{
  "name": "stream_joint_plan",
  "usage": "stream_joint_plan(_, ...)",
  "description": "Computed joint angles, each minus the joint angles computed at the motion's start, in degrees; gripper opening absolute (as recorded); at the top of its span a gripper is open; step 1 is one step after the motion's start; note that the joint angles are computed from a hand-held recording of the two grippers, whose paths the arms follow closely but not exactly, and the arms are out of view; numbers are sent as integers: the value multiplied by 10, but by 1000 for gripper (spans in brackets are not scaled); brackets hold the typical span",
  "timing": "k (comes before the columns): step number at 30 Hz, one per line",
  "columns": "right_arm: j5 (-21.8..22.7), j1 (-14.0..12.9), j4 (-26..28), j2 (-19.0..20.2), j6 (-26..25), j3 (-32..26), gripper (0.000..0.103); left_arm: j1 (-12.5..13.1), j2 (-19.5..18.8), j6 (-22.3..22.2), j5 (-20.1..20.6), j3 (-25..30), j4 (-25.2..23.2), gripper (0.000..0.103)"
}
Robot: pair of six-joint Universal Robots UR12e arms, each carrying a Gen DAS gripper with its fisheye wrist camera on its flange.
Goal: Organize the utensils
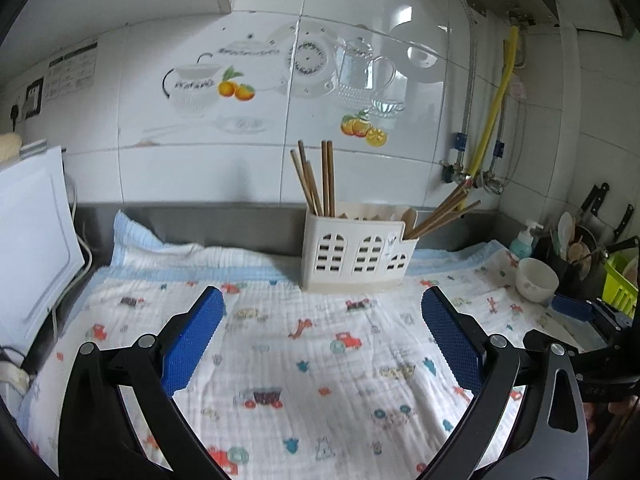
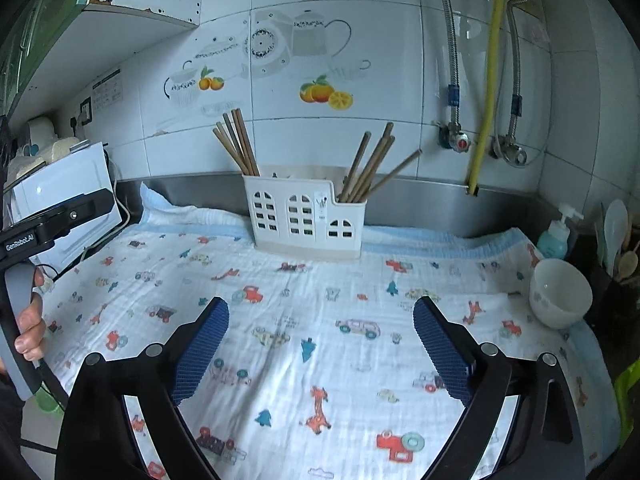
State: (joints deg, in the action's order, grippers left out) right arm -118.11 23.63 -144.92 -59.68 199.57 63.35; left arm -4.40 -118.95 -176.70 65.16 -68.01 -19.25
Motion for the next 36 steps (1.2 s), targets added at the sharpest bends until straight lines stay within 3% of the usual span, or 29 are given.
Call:
stream_joint_plan(7,-26,7,18,-2,-2,7,91,4,16,-4,7,-33,10,98)
stream_joint_plan(10,-30,7,23,-4,1,10,92,8,19,-9,-17,-40,7,98)
stream_joint_plan(21,-21,7,27,-5,14,17,93,5,29,11,19,-60,-10,98)
stream_joint_plan(36,-13,7,27,-4,18,17,94,3,31,13,28,-65,-27,98)
